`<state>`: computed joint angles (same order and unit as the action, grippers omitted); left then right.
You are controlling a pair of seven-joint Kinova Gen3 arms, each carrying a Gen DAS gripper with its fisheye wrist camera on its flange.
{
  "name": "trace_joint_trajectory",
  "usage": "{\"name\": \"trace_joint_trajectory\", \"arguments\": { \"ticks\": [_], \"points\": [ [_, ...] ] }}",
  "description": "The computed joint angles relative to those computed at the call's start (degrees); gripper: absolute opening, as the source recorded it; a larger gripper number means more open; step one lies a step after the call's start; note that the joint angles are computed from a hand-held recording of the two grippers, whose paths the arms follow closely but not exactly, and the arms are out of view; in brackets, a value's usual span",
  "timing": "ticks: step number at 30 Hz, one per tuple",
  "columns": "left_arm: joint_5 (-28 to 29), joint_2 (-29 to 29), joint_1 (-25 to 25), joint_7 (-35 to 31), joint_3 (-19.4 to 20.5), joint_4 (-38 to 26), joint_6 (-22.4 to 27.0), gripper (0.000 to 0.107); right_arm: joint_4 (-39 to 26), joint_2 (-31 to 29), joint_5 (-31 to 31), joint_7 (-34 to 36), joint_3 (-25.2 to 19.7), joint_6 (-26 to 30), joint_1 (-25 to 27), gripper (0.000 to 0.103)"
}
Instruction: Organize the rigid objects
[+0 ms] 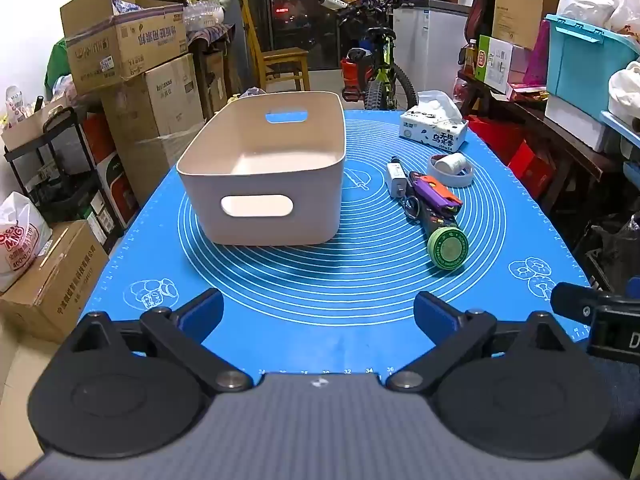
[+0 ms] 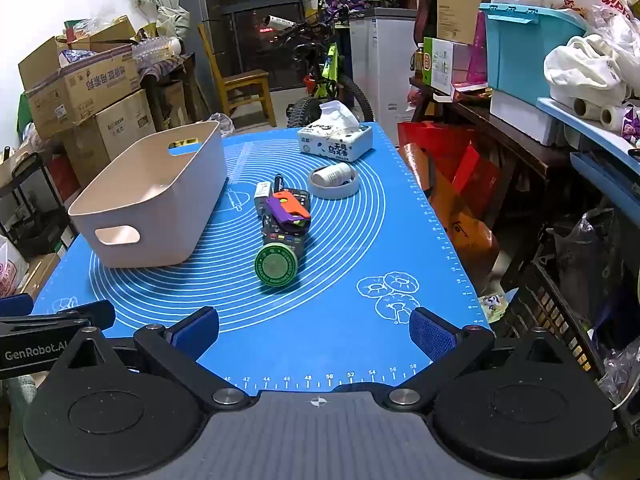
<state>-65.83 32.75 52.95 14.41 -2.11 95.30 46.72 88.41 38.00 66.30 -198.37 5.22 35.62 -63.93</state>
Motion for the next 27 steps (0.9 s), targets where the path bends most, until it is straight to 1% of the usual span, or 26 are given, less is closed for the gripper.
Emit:
{"name": "trace_joint_trajectory", "arguments": {
  "ticks": [1, 2, 3, 9, 11, 19, 20, 27],
  "points": [
    [-0.05, 0.59, 0.76, -0.94, -0.48, -0.54, 1.3, 0.1, 0.02, -0.03, -0.06, 0.01, -0.08, -0.11, 0.09, 0.101],
    [-0.14, 0.63, 0.46, -0.96, 0.03, -0.66, 1.67, 0.1, -0.01, -0.02, -0.06, 0.03, -0.09, -0.05, 0.05, 0.101],
    [-0.16, 0.5, 0.36, -0.76, 0.04, -0.52, 1.33, 0.1, -0.02, -0.04, -0.11, 0.04, -0.14, -0.09, 0.06, 0.101],
    [0.25, 1.1, 0.89, -1.51, 0.24, -1.64, 2.72, 0.1, 0.07, -0.17, -0.65, 0.12, -0.08, -0.68, 0.26, 0.101],
    [0.24, 0.12, 0.65, -1.61, 0.14, -0.75, 2.36, 0.1, 0.03, -0.15, -0.73, 0.18, 0.0, -0.67, 0.19, 0.101],
    [0.4, -0.48, 0.3, -1.45, 0.81, -0.52, 2.38, 0.1, 0.0, -0.24, -1.15, 0.73, 0.08, -0.86, 0.15, 0.101],
    [-0.26, 0.34, 0.17, -0.5, 0.36, -0.42, 1.56, 0.1, -0.04, -0.28, -1.25, 0.83, 0.07, -0.77, 0.1, 0.101],
    [-0.27, 0.52, 0.24, -0.21, 0.25, -0.54, 1.56, 0.1, 0.81, -0.29, -0.34, -0.73, 0.5, -1.57, -0.17, 0.101]
  ]
}}
